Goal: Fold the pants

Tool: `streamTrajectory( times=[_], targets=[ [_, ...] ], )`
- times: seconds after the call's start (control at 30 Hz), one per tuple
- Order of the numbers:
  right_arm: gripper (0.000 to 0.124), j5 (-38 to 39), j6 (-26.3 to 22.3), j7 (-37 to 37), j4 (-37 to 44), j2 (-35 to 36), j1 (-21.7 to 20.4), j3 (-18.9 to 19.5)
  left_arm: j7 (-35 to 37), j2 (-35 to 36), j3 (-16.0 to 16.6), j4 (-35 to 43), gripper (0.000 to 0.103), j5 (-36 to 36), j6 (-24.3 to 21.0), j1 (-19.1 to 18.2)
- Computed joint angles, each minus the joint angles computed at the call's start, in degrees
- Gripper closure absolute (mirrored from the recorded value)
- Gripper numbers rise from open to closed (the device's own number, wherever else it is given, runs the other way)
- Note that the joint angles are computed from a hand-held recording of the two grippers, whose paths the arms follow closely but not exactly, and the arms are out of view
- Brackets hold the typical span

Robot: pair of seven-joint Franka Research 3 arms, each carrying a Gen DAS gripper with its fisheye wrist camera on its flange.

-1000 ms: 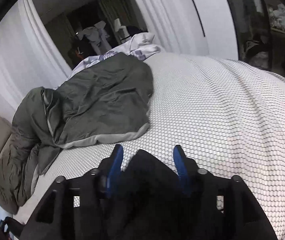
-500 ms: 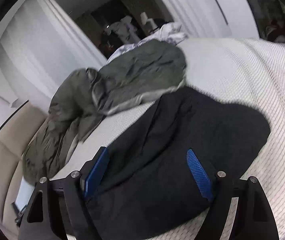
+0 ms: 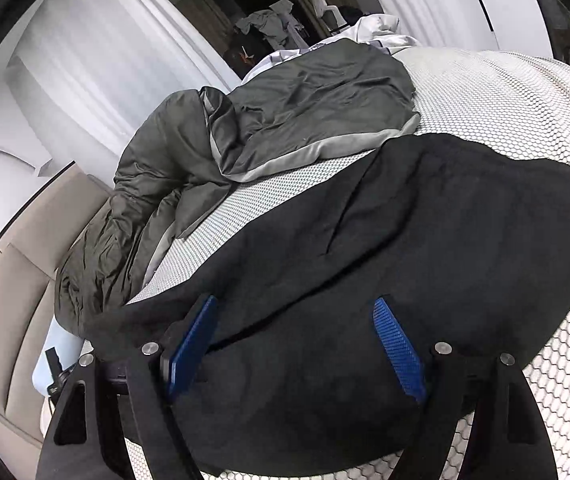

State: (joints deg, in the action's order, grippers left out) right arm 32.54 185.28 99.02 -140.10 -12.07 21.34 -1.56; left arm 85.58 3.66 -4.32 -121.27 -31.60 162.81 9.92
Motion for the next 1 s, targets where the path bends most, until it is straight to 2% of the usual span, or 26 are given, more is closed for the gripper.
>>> streamTrajectory(
  times=[0.03, 0.07, 0.1, 0.13, 0.2, 0.23, 0.3, 0.37, 0.43, 0.53, 0.57, 0.6, 0.63, 0.7, 0.73, 0.77, 0.8, 0.83, 0.9, 1.0],
  targets=[
    [0.042, 1.00, 0.01, -0.86, 0.28, 0.08, 2.10, -2.04, 1.19, 0.28, -1.32, 0.40, 0.103, -1.89, 0.45, 1.37],
    [0.042, 2.24, 0.12, -2.00, 0.30, -0.17, 4.72, -4.56, 4.48, -0.27, -0.73, 0.26, 0.103, -6.54, 1.23, 0.74],
    [0.042, 3.32, 0.50, -2.74, 0.38, -0.19, 5.80, -5.38, 5.18, -2.23, -0.77, -1.50, 0.103, -7.17, 3.80, 0.35],
    [0.042, 3.29, 0.65, -2.59, 0.01, -0.57, 4.88, -4.49, 5.83, -3.87, -0.45, -2.98, 0.103, -7.02, 5.38, -0.11],
    [0.042, 0.78, 0.47, 0.16, -0.65, -1.15, 0.03, -0.27, 4.96, -8.18, 0.23, -6.77, 0.103, -3.33, 10.55, -1.55],
    [0.042, 1.58, 0.30, -0.62, -0.75, -1.61, 0.11, -0.33, 5.88, -10.11, 0.88, -8.32, 0.103, -3.53, 11.91, -2.50],
    [0.042, 2.31, 1.43, -1.25, -1.34, -2.62, 3.17, -3.14, 6.57, -14.76, 2.15, -12.59, 0.103, -3.29, 14.26, -4.11],
    [0.042, 2.14, 2.38, -0.29, -2.00, -3.39, 2.78, -2.67, 4.81, -18.57, 2.65, -16.58, 0.103, -0.64, 13.46, -3.92],
    [0.042, 1.80, 3.16, -0.15, -2.68, -4.28, 5.77, -5.38, 3.12, -20.50, 3.62, -19.60, 0.103, 1.81, 11.52, -3.72],
    [0.042, 0.25, 1.95, 0.90, -3.15, -4.83, 3.04, -2.92, -1.58, -20.68, 3.45, -21.88, 0.101, 8.21, 6.10, -0.93],
    [0.042, -0.31, 1.23, 1.41, -3.22, -4.92, 1.35, -1.41, -5.23, -20.33, 1.93, -21.86, 0.093, 12.56, 4.10, 1.49],
    [0.042, -0.72, 0.61, 1.79, -3.28, -4.98, 0.40, -0.57, -9.28, -20.72, 1.14, -22.33, 0.090, 16.48, 3.22, 3.25],
    [0.042, -0.91, 0.22, 1.94, -3.36, -5.09, 0.23, -0.45, -9.32, -21.91, 1.70, -23.45, 0.085, 16.39, 3.64, 3.00],
    [0.042, -1.17, -0.71, 2.33, -3.58, -5.39, -0.50, -0.07, -10.79, -23.81, 3.38, -24.88, 0.065, 17.17, 6.18, 2.15],
    [0.042, -1.43, -1.19, 2.84, -3.79, -5.66, -1.58, 0.70, -11.89, -24.22, 3.87, -25.37, 0.039, 17.84, 7.19, 2.08],
    [0.042, -1.65, -1.66, 3.31, -4.11, -6.05, -2.50, 1.24, -14.18, -24.94, 3.84, -26.42, 0.023, 18.45, 9.32, 2.80],
    [0.042, -1.93, -2.10, 3.78, -4.54, -6.58, -3.47, 1.76, -16.36, -25.11, 3.70, -26.70, 0.023, 19.11, 9.83, 3.55],
    [0.042, -2.49, -2.53, 4.75, -5.24, -7.37, -5.42, 3.04, -16.65, -24.73, 5.10, -26.23, 0.023, 19.09, 9.39, 2.70],
    [0.042, -4.40, -2.98, 8.13, -7.28, -9.70, -11.60, 7.19, -15.35, -24.37, 9.88, -25.76, 0.023, 17.47, 7.40, -1.30],
    [0.042, -7.71, -4.92, 13.45, -10.69, -14.14, -20.41, 12.25, -16.65, -22.83, 11.21, -24.87, 0.023, 19.89, 6.34, -1.55]
  ],
)
